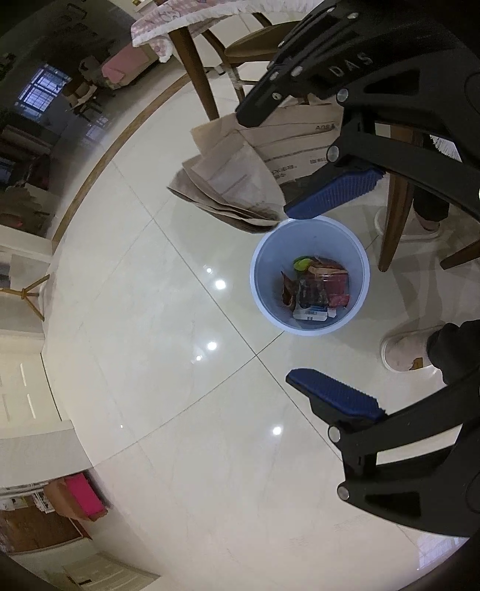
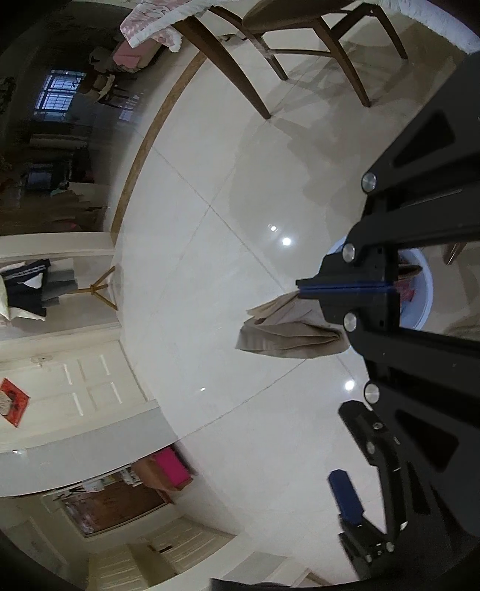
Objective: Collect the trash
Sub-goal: 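Carry both items over the blue bucket and release them into it, then return both grippers to the table toward the remaining wrappers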
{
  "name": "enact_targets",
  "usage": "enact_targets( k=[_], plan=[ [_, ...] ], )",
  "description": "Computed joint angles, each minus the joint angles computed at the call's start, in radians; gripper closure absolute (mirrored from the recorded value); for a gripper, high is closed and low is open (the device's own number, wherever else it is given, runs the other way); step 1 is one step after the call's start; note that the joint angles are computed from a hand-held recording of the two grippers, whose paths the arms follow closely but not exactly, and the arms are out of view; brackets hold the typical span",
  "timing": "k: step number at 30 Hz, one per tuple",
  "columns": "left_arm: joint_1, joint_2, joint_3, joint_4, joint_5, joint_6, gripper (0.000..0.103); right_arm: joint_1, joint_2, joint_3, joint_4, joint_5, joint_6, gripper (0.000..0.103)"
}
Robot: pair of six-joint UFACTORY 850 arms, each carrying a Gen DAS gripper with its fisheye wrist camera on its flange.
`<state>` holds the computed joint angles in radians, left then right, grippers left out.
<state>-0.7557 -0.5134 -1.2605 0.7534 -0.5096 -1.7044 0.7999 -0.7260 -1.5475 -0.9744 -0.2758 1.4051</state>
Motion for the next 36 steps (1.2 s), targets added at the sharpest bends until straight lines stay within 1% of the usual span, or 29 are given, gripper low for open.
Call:
enact_targets(
  k=[1, 3, 4, 5, 11, 17, 21, 24, 28, 30, 33, 36],
  plan=[
    [-0.001, 0.004, 0.003, 0.007, -0.004, -0.009, 0.021, -0.001, 0.004, 0.005, -0.043, 0.011, 0.052, 0.099],
    [-0.006, 0.016, 0.011, 0.026, -0.015, -0.030, 0.021, -0.004, 0.011, 0.008, -0.056, 0.022, 0.078, 0.094],
    [-0.008, 0.020, 0.012, 0.031, -0.019, -0.035, 0.021, -0.004, 0.016, 0.010, -0.063, 0.022, 0.088, 0.086],
    [-0.011, 0.026, 0.015, 0.039, -0.024, -0.044, 0.021, -0.003, 0.023, 0.015, -0.088, 0.020, 0.115, 0.080],
    [-0.035, 0.060, 0.024, 0.076, -0.053, -0.083, 0.021, 0.005, 0.083, 0.067, -0.185, 0.001, 0.206, 0.080],
    [-0.085, 0.097, 0.012, 0.122, -0.108, -0.121, 0.021, 0.011, 0.192, 0.166, -0.315, -0.019, 0.347, 0.080],
    [-0.136, 0.125, -0.009, 0.169, -0.172, -0.148, 0.021, 0.014, 0.285, 0.247, -0.405, -0.033, 0.449, 0.080],
    [-0.176, 0.142, -0.031, 0.208, -0.223, -0.158, 0.021, 0.016, 0.377, 0.329, -0.504, -0.053, 0.557, 0.078],
    [-0.237, 0.137, -0.095, 0.248, -0.291, -0.151, 0.020, 0.016, 0.507, 0.437, -0.584, -0.088, 0.647, 0.076],
    [-0.268, 0.118, -0.144, 0.263, -0.317, -0.126, 0.020, 0.010, 0.573, 0.489, -0.594, -0.110, 0.663, 0.073],
    [-0.304, 0.064, -0.248, 0.263, -0.342, -0.062, 0.020, -0.003, 0.670, 0.562, -0.592, -0.145, 0.670, 0.069],
    [-0.328, 0.001, -0.352, 0.251, -0.336, 0.007, 0.019, -0.036, 0.785, 0.653, -0.577, -0.178, 0.664, 0.066]
  ],
)
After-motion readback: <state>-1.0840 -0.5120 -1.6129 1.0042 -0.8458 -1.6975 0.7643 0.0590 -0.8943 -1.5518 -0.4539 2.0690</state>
